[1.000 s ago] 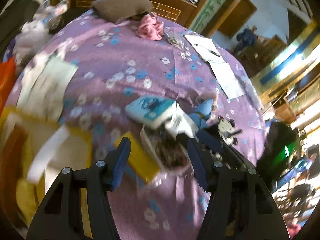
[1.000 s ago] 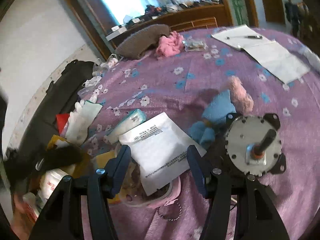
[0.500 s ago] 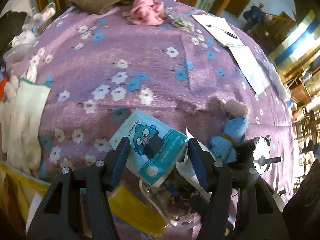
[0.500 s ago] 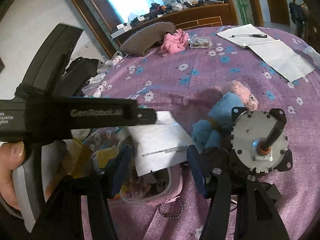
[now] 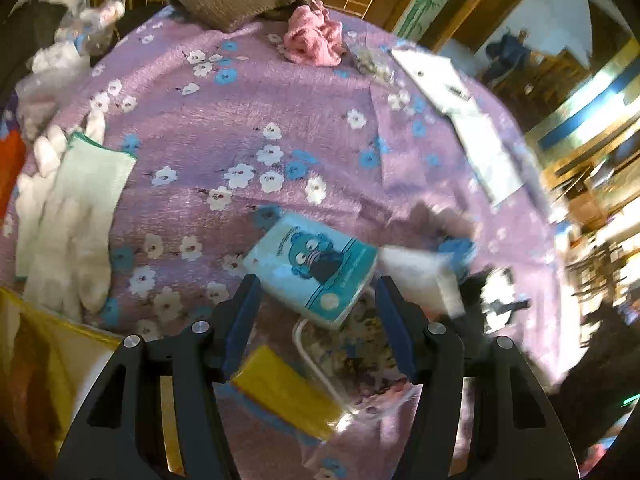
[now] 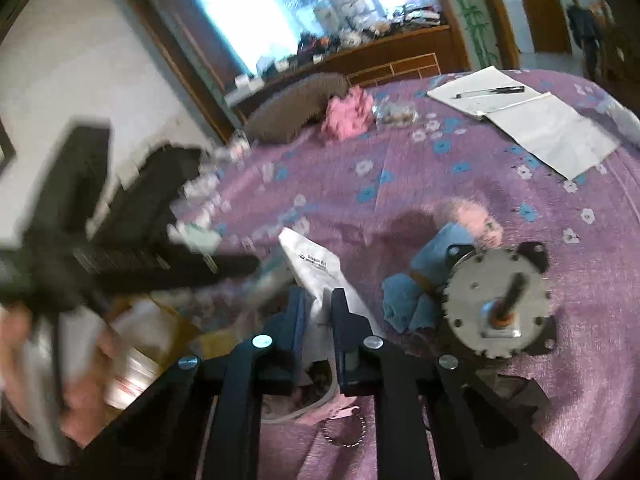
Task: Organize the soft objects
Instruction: 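Grasp the blue cartoon tissue pack with left gripper while right gripper grasps the white paper envelope, then carry the tissue pack and envelope over the tray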
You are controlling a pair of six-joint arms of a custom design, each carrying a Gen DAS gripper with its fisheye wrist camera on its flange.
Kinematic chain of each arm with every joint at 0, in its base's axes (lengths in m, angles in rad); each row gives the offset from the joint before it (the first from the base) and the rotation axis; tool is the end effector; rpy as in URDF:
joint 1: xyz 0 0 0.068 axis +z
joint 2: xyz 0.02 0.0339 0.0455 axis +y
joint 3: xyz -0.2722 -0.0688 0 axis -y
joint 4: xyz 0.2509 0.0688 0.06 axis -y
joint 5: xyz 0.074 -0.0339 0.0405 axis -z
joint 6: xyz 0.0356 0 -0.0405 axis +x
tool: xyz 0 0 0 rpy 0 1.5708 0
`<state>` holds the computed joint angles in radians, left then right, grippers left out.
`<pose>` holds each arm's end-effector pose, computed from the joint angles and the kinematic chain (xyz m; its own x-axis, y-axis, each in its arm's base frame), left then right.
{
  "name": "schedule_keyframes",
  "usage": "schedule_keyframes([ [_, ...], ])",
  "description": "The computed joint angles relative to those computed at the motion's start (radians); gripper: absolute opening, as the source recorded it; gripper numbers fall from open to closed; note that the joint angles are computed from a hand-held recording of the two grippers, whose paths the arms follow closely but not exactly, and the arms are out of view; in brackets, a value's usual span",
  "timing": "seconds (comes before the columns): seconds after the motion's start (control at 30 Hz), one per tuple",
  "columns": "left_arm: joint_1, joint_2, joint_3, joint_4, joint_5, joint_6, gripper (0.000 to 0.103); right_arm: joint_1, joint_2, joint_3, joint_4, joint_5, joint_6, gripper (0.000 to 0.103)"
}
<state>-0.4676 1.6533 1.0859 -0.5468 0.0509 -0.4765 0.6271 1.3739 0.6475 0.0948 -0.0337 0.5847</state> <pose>0.2978 -0.1524 0.2022 -0.9276 -0.0448 -0.3708 0.0503 0.9688 -0.2428 0.2281 0.1668 0.1940 -0.7345 0.1490 -0.6620 -0.2435 0.8528 0.4621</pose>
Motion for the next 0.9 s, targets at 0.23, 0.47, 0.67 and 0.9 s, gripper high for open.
schedule_keyframes([
  [0.23,-0.134,0.150,0.104,-0.022,-0.260,0.025,0.060,-0.028,-0.102,-0.062,0.035,0.002,0.055,0.009],
  [0.47,-0.096,0.169,0.105,-0.050,-0.277,0.017,0.012,-0.054,-0.084,-0.058,0.043,-0.049,0.077,0.009],
  [0.67,-0.056,-0.118,-0.065,-0.005,-0.232,-0.022,0.008,-0.038,-0.096,-0.065,0.050,-0.045,0.073,0.009],
  [0.9,-0.088,-0.457,-0.149,-0.103,-0.175,-0.070,0.008,-0.031,-0.084,-0.064,0.060,-0.060,0.063,0.009],
])
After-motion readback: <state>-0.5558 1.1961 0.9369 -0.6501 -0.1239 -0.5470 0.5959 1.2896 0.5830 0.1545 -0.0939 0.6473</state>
